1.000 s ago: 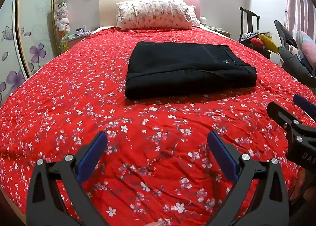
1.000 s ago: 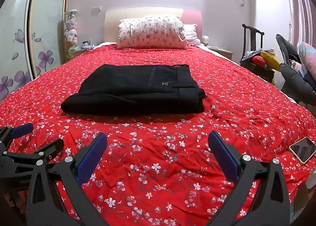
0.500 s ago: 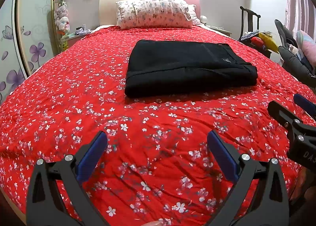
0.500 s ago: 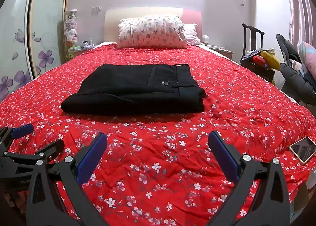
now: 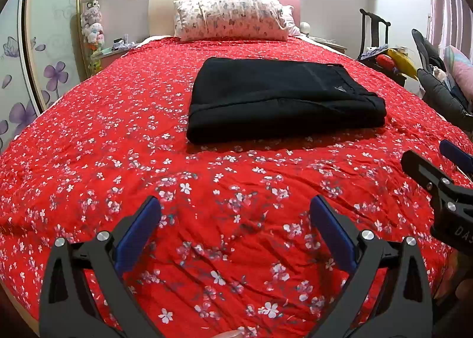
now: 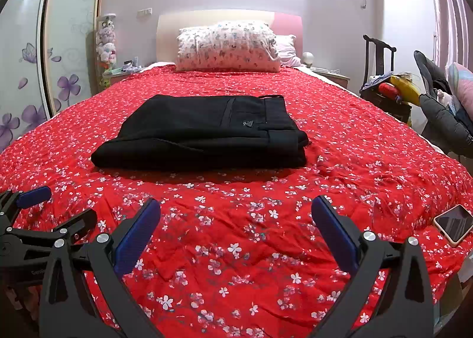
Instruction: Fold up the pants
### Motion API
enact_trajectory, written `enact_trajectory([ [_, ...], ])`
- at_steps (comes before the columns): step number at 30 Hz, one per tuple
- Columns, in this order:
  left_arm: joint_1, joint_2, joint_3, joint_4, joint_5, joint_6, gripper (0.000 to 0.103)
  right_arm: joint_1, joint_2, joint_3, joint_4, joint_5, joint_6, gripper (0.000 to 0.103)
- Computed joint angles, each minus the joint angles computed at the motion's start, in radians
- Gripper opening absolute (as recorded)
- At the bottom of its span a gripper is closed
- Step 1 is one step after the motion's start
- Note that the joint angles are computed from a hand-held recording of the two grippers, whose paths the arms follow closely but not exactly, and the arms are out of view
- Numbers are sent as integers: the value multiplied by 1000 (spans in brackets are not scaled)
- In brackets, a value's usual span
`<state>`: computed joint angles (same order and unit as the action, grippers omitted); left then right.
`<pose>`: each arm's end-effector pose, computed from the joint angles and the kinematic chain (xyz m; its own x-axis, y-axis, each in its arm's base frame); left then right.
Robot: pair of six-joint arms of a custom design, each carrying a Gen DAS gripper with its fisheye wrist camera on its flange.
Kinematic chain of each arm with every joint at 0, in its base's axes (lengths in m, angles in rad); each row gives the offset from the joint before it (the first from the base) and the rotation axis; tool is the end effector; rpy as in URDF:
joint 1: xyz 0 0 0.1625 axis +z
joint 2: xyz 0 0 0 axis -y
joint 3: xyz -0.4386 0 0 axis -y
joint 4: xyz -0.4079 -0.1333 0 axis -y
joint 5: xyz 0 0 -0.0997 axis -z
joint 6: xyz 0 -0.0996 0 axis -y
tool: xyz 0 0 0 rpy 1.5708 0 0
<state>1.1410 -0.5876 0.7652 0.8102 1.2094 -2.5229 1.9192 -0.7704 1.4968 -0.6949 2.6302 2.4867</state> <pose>-0.1529 -0.7380 0.2009 -0.5570 0.6135 -0.5598 0.8236 0.4948 -0.2773 0.2708 -0.6094 0.0958 -0.5943 0.4992 0.6306 -0.4699 0.4207 -0.7760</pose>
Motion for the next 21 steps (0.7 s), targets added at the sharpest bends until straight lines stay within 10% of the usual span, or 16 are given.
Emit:
enact_trajectory([
  [21, 0, 1, -3, 1, 0, 1, 101, -3, 0, 1, 5, -4, 4, 102],
])
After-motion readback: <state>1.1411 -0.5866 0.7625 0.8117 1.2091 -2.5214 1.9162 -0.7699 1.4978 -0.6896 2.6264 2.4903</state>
